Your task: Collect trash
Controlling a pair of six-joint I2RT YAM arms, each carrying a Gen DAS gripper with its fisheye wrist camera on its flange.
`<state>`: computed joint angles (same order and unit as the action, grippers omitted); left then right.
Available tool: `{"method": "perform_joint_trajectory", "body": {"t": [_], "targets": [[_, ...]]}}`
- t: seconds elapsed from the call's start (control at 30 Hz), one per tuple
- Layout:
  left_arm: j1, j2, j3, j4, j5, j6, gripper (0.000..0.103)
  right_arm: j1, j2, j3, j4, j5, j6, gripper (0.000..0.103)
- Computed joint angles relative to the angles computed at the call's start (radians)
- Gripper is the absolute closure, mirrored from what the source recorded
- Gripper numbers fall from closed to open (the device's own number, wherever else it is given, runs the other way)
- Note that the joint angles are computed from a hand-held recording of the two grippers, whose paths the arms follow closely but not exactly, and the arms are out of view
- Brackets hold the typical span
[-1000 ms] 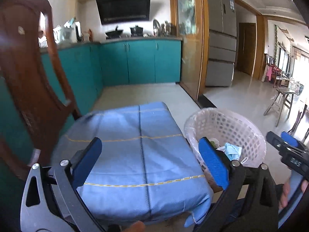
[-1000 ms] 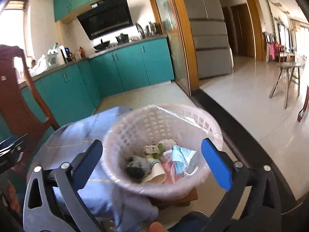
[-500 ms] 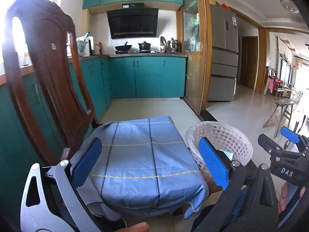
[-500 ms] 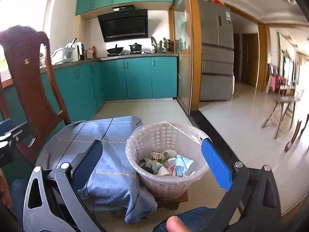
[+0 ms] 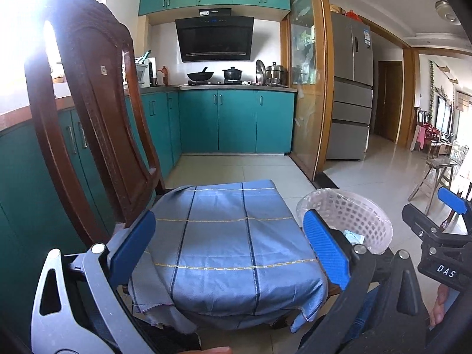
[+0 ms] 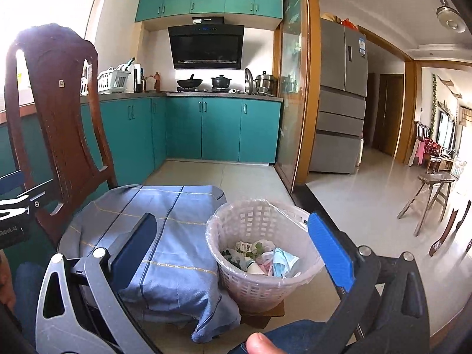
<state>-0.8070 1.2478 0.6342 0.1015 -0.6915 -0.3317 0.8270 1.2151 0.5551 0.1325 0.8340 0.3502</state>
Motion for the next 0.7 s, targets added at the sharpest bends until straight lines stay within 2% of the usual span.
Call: {"method": "perform_joint_trajectory", "body": {"t": [0.33, 0.7], "targets": [[-0.019, -0.021, -0.004, -0.027, -0.040, -0.009, 0.003, 0.034, -0.010, 0.010, -0.015, 0.032, 0.003, 0.003], [-0.021, -0.026, 0.005, -0.046, -0.042, -0.014, 0.003, 0.045, -0.020, 0.013, -0.019, 0.046, 0.015, 0.003]]}}
